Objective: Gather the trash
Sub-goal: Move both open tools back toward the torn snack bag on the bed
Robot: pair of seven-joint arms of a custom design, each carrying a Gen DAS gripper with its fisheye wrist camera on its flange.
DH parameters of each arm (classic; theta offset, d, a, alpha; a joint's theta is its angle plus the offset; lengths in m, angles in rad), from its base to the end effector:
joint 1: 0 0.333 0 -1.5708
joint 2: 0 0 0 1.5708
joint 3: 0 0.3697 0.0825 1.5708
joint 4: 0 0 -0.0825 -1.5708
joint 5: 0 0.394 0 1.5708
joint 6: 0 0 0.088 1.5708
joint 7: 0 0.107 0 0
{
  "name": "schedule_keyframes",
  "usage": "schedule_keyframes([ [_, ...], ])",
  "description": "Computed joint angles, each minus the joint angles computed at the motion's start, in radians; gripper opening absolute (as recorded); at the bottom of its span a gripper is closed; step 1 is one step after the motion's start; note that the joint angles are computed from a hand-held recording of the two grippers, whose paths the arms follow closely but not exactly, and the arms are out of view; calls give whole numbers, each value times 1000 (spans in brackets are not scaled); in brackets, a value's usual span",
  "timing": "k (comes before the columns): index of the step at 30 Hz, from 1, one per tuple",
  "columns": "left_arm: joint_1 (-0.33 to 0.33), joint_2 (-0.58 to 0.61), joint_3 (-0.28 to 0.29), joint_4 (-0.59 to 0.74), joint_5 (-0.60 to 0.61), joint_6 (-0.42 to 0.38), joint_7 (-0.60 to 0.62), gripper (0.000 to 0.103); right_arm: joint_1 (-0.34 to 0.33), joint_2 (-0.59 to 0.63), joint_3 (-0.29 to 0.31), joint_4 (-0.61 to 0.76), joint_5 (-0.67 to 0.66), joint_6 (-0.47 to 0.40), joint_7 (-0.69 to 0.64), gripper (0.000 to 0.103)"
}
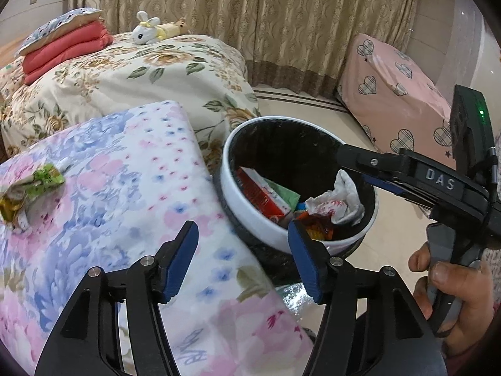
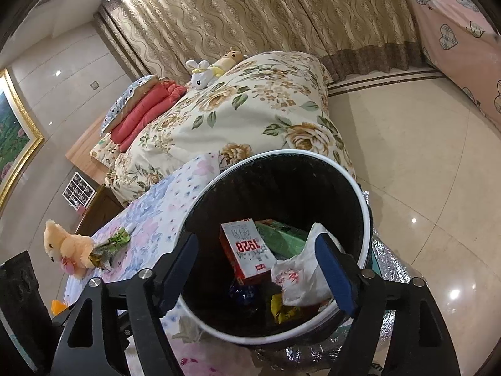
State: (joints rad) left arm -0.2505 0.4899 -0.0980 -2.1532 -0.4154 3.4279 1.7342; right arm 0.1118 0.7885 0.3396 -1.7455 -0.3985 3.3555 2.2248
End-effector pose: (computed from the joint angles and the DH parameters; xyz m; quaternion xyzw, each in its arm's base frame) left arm 0.6159 -0.1686 0.2948 -0.6443 0.6678 -0.3111 0.2053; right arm 0.6801 0.3131 0.2791 -0.6456 0.6314 -0.0551 0.4261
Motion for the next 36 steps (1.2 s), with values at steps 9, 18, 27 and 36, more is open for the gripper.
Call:
schedule_keyframes([
  [9,-22,-40,22,-90,-57,73,7,72,17,-38,-10,-75,-10,64,43,89],
  [18,50,-78,-23,-196,-63,143,-24,79,85,-73,-63,-130,-45,131,99,90],
  [27,83,-108,-26,-298,-88,229,-79,81,158,-71,-98,-131,-65,136,104,91],
  [36,96,-126,-2,-364,-172,287,-92,87,180,-52,-59,-96,-102,101,74,91],
])
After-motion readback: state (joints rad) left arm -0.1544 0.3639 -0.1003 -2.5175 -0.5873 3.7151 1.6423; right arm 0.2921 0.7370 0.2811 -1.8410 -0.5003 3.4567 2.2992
